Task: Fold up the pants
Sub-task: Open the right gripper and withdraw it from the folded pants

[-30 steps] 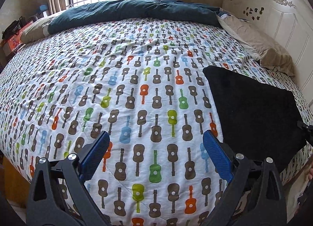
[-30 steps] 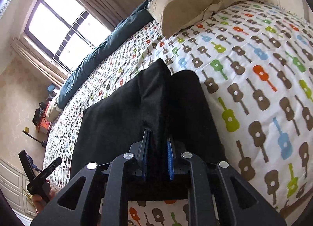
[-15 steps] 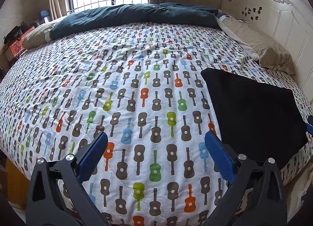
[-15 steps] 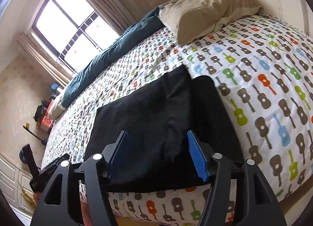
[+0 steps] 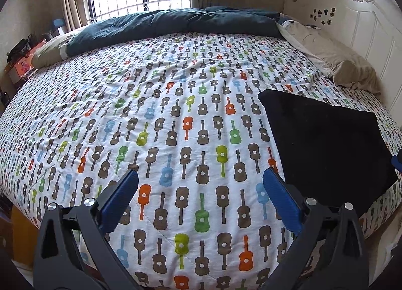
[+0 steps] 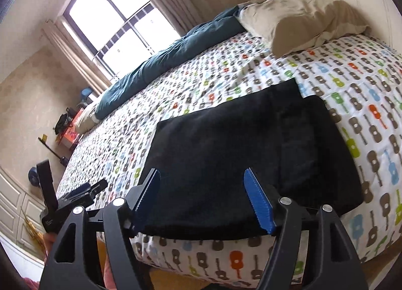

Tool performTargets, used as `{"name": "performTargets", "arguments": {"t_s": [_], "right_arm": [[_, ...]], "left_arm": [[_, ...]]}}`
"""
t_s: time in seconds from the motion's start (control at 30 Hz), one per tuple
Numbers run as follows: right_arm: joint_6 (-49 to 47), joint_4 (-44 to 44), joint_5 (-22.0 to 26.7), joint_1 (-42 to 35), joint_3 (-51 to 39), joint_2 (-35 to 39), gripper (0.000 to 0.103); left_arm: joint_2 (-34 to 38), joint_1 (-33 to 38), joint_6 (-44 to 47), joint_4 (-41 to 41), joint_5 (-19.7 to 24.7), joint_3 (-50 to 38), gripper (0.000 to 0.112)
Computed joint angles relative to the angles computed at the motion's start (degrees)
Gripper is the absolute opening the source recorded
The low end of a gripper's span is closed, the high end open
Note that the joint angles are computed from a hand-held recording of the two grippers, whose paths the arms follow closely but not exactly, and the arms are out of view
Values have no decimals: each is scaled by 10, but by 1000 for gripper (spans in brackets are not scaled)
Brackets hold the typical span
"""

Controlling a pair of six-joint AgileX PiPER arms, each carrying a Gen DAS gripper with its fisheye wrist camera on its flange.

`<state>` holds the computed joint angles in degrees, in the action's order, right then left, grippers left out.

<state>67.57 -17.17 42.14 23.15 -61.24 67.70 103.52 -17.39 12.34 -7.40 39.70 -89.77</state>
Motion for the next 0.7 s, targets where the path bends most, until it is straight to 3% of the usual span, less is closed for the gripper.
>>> {"name": "performTargets", "arguments": {"t_s": [0.1,0.2,0.37,0.5,0.7], "right_arm": [[-11,12,-10,18,-14,26,69],[-24,32,-26,29,-20,49,69],[-50,65,-42,40,-31,81,70],[-47,61,-37,52,-49,98,75],[-35,53,-17,63,-76,118,81]], "left_arm": [[-13,-3,-16,15,-30,18,100],[-27,-16,-84,94,-68,39,101],[-43,-20,-69,90,-92,52,100],[-40,-8,-32,32,-68,42,100],[-35,0,-25,15,-58,50,100]]}}
